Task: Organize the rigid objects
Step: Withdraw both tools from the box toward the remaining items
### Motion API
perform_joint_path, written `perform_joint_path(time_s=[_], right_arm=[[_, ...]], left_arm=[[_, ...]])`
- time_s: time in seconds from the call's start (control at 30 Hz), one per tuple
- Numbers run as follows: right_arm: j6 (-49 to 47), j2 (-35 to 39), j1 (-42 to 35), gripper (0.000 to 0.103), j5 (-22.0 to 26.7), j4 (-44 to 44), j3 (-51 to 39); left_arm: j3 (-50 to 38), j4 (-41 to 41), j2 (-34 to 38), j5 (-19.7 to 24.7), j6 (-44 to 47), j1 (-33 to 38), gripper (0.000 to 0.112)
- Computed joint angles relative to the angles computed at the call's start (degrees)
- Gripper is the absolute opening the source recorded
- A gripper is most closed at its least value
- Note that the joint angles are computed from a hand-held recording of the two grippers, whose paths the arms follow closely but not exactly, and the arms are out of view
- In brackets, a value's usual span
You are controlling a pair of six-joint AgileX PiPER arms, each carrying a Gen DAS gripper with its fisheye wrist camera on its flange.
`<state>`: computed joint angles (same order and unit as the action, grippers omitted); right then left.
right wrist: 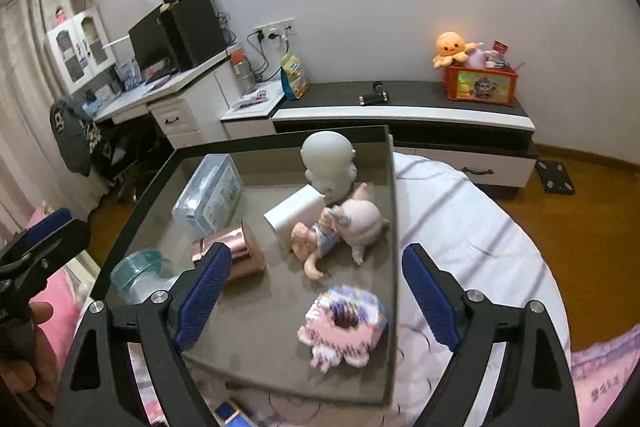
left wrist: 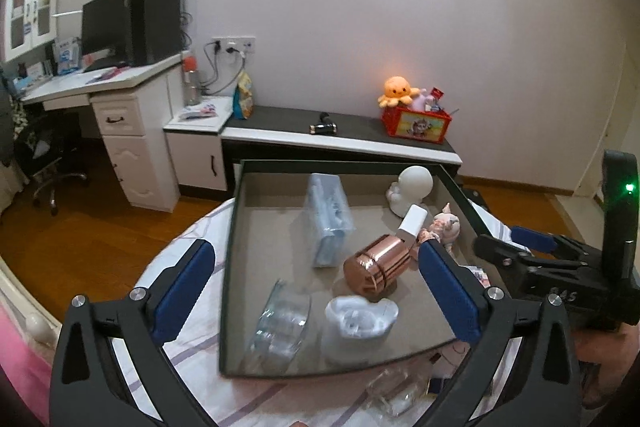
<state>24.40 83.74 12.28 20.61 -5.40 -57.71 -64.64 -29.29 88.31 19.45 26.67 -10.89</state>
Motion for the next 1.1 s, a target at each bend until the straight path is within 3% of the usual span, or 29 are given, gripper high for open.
perform_joint_path(time_s=[0.27, 0.4, 0.63, 0.77, 1.1], right_arm=[[13.0, -11.85, 3.62, 0.09, 1.19, -9.48, 7.57], [25.54, -17.58, 8.87, 0.09, 4.36, -20.2, 10.64], [47.39, -25.66, 23.52, 0.09, 15.75, -37.07, 13.94], [59.8, -28.04, 37.49, 0.09, 27.0, -45.56, 14.55], [73.73, -29.2, 62.29, 0.09, 47.29, -51.68, 14.98]], left_arm=[[8.62, 0.27, -10.41, 0.33, 0.33, 2.47, 0.103], [12.49, 3.55, -15.82, 1.41, -2.62, 3.32, 0.103], [18.18, 8.29, -25.91, 4.63, -6.78, 4.19, 0.103], [21.19, 7.96, -31.49, 7.03, -6.09, 5.28, 0.103], [27.74, 3.88, -41.84, 13.34, -1.17, 10.08, 0.103]])
